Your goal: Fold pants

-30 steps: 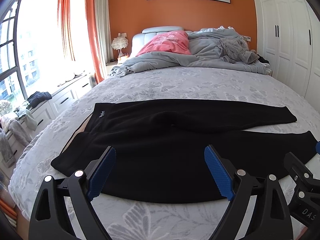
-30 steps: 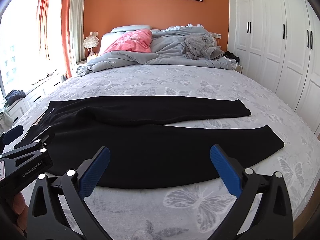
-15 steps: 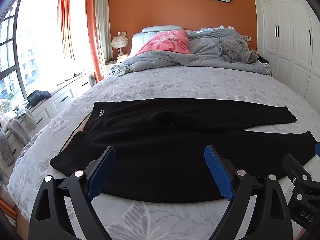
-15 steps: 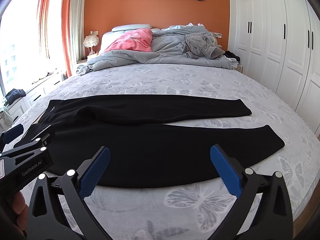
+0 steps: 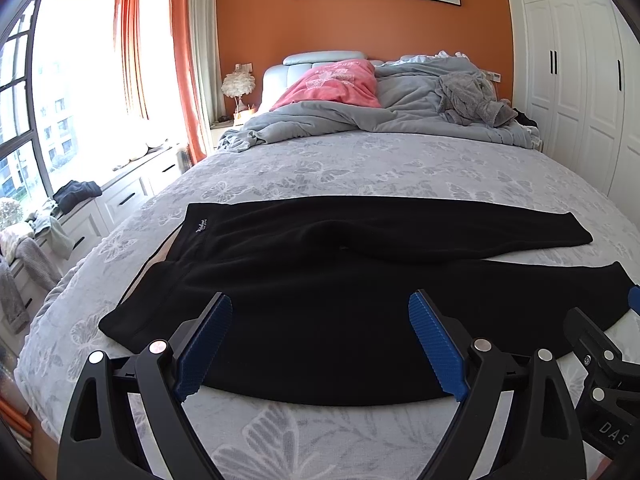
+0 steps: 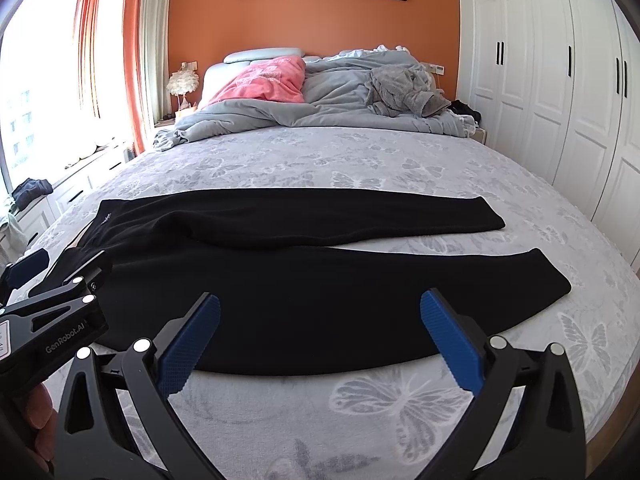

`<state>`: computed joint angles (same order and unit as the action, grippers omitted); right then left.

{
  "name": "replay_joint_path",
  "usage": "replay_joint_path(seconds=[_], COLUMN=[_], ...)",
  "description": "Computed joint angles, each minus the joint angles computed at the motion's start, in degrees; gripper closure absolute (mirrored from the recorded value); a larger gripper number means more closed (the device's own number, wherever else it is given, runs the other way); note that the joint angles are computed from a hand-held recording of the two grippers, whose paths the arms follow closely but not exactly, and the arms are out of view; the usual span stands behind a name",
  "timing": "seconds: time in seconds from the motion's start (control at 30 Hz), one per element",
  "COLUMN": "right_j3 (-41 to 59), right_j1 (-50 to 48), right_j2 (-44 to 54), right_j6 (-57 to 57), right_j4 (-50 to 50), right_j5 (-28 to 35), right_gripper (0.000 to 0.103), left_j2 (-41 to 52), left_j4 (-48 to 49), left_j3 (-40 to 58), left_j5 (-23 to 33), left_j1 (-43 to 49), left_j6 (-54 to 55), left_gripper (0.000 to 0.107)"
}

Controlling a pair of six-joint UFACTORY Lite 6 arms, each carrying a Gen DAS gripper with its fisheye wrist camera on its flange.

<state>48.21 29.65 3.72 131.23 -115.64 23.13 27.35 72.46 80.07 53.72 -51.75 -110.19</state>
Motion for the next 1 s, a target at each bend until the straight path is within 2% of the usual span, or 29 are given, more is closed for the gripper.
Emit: replay_joint_path(seconds=[1.0], right_j3=[0.49], right_j1=[0.26], right_j2=[0.18], right_j6=[-2.81], right_j4=[2.71], right_j5=[-0.02], right_gripper=[0.005], left_j2=[-0.24], left_j4=[-0.59], left_j3=[0.04], left_j5=[-1.03], left_j1=[0.50], left_j6=[0.87], left_gripper=[0.019])
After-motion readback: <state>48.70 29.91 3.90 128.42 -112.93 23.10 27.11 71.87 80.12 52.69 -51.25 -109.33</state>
